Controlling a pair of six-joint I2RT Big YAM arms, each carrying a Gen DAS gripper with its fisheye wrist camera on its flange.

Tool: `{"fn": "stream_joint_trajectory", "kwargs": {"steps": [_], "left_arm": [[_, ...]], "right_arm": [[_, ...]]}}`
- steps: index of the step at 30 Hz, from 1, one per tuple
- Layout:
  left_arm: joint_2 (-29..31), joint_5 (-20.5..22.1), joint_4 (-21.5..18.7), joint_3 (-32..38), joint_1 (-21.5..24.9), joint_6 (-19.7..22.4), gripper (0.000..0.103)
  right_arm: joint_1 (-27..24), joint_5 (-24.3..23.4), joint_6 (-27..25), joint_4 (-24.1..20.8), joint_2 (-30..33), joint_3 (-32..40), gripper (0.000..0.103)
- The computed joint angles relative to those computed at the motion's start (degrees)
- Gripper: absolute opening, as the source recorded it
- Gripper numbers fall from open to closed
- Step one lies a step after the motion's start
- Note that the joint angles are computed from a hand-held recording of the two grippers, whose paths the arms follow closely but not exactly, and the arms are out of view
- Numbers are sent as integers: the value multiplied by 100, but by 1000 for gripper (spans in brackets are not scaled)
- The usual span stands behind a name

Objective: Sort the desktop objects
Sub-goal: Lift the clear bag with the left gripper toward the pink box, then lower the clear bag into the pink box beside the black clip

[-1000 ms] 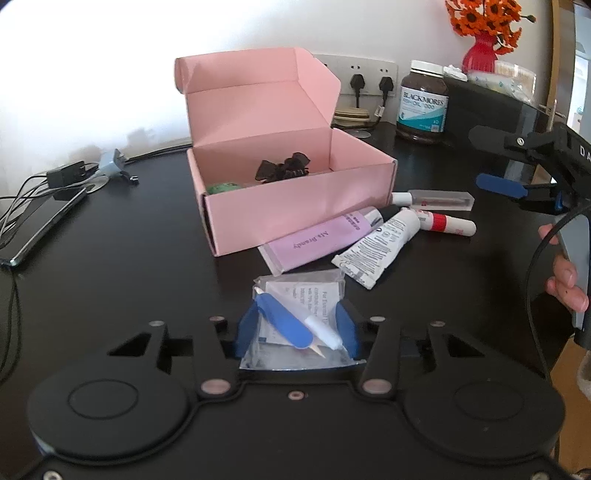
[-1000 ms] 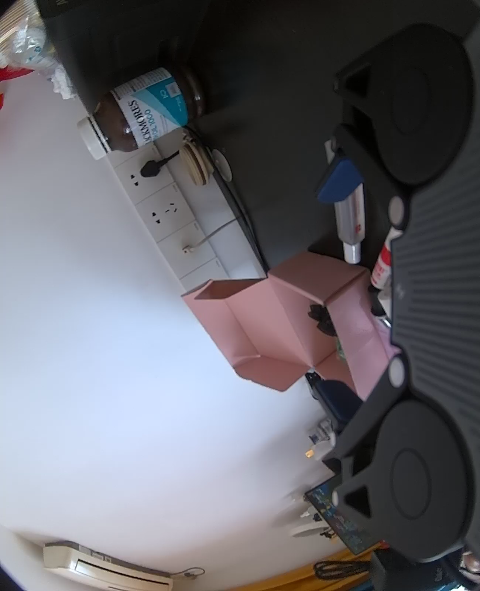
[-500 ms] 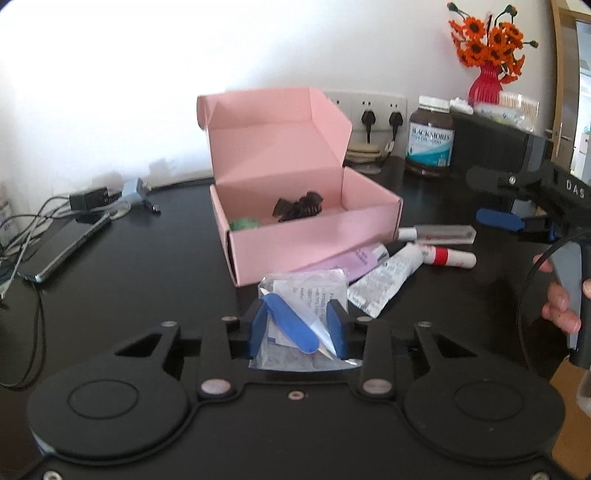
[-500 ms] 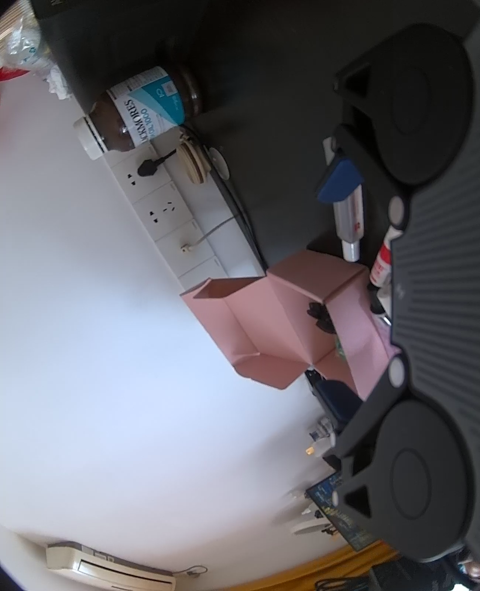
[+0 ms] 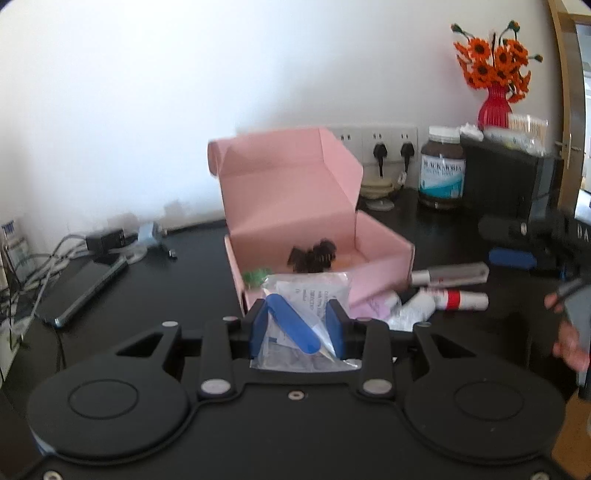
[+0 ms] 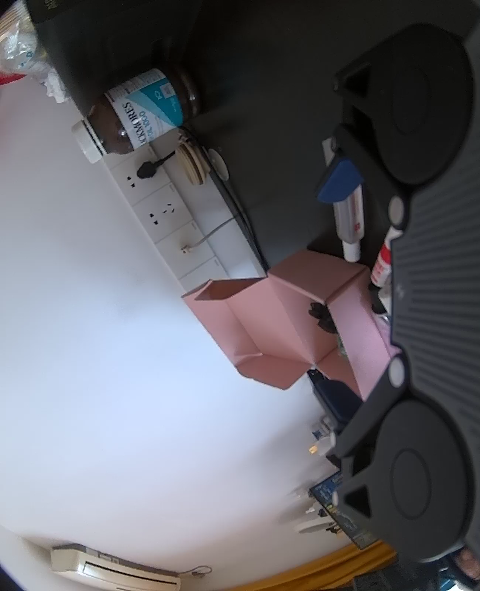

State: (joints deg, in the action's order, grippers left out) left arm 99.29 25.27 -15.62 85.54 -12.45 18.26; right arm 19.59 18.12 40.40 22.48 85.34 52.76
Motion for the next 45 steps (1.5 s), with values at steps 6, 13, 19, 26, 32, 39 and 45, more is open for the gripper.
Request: {"fn": "stream_joint_trajectory", "kwargs": {"steps": [6,13,19,26,32,39,45], "left_arm": [[184,-110,-132,535,-120,-274,35],[791,-328,-798,1623,-309,-707,35],[1470,-769,-1649,2634,-528,-736,35],[2001,-1279,-2269,3358,-626,-758,35],[2167,-1734,-2398,3482,-681,-492,35],[2312,-1870,-2698,3712,-718,-304,35],[2261,-1671,-2792,3652,-721,-232,35]], "right_arm": [[-19,-36,65,76,-8,-39,102],[-36,-63,134,149,-23,-83,102],[-39,-70,145,168,-28,-97,102],[-50,-123,138,234,-33,-125,102],[-91,-221,258,351,-42,-185,102],[-102,-267,265,379,-37,-194,102],[-106,-266,280,408,-33,-206,102]]}}
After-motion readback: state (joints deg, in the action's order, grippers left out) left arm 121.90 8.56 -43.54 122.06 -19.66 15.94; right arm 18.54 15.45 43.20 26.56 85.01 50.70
